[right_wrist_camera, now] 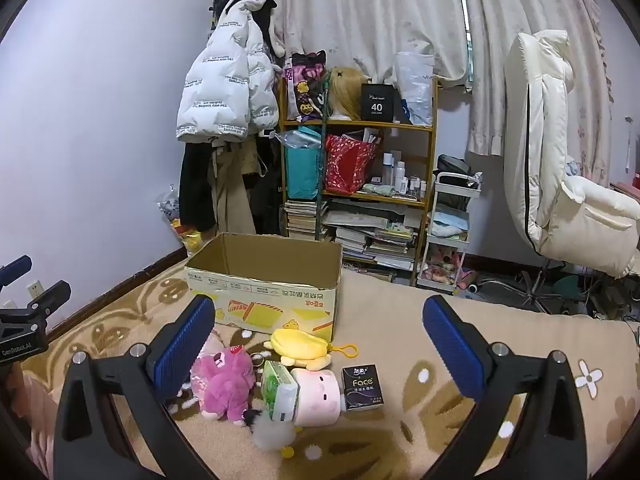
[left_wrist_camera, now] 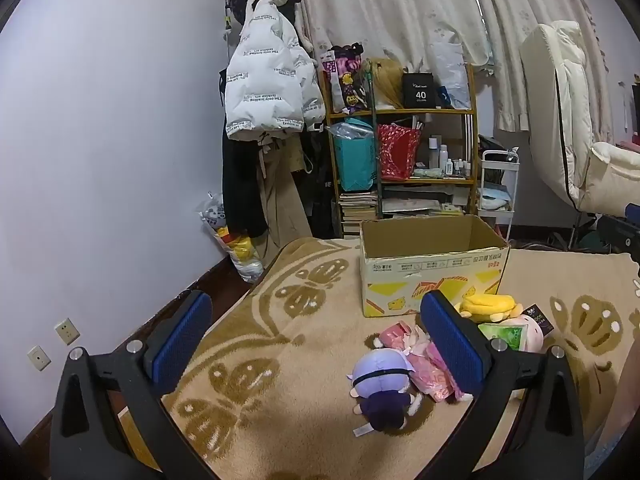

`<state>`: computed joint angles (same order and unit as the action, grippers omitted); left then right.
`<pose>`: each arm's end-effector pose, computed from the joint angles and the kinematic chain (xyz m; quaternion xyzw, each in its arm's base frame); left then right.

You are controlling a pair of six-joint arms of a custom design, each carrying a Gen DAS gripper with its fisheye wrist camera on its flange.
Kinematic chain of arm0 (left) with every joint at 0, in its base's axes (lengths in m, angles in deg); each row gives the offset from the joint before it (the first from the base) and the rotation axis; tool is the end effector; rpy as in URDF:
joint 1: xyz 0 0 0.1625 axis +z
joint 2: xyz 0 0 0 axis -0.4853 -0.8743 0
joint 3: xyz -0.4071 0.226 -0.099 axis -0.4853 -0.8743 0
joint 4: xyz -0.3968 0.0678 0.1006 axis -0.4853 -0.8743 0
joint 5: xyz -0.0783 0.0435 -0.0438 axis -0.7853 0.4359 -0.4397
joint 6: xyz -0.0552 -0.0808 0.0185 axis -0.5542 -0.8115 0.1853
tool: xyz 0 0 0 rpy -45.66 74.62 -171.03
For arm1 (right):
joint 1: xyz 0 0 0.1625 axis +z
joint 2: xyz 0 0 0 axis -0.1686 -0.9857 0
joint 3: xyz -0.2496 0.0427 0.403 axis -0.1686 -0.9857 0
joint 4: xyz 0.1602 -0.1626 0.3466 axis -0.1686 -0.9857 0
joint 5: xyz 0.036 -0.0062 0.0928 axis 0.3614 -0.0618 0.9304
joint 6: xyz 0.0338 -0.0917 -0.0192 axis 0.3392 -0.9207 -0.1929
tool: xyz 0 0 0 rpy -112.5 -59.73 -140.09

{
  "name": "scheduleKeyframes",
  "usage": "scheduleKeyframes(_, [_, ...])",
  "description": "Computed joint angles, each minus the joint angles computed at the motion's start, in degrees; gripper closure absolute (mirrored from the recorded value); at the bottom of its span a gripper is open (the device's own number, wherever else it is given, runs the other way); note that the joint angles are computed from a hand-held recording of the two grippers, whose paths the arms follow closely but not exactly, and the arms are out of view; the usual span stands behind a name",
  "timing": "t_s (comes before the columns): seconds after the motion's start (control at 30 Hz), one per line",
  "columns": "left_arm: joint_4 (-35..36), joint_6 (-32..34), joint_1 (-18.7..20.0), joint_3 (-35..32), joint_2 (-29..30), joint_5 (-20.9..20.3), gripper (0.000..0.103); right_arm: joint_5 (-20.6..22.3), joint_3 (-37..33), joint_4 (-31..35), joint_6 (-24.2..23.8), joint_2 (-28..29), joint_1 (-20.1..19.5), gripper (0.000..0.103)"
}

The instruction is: Organize soft objects

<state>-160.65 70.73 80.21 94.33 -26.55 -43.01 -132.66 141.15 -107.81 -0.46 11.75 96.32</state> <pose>-0.3213 -0.7478 0.0399 0.2074 0.7475 -0.4994 0.3857 0.0680 -0.7878 0.3336 0.2374 -0.8000 0.4683 0.2903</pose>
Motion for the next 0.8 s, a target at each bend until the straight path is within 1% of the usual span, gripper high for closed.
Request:
scheduleKeyframes(0.2, [-1.0,1.5,0.0,-0.4,0.3,0.0,0.0,-0.1,-0.1,-0.1,0.0,0.1,0.0,0.0])
scheduleKeyframes(0.8, [-1.7,2.0,0.1,-0.4,0.4,0.0,0.0,0.1,-0.2,-0.3,-0.1,0.2,0.1,0.0])
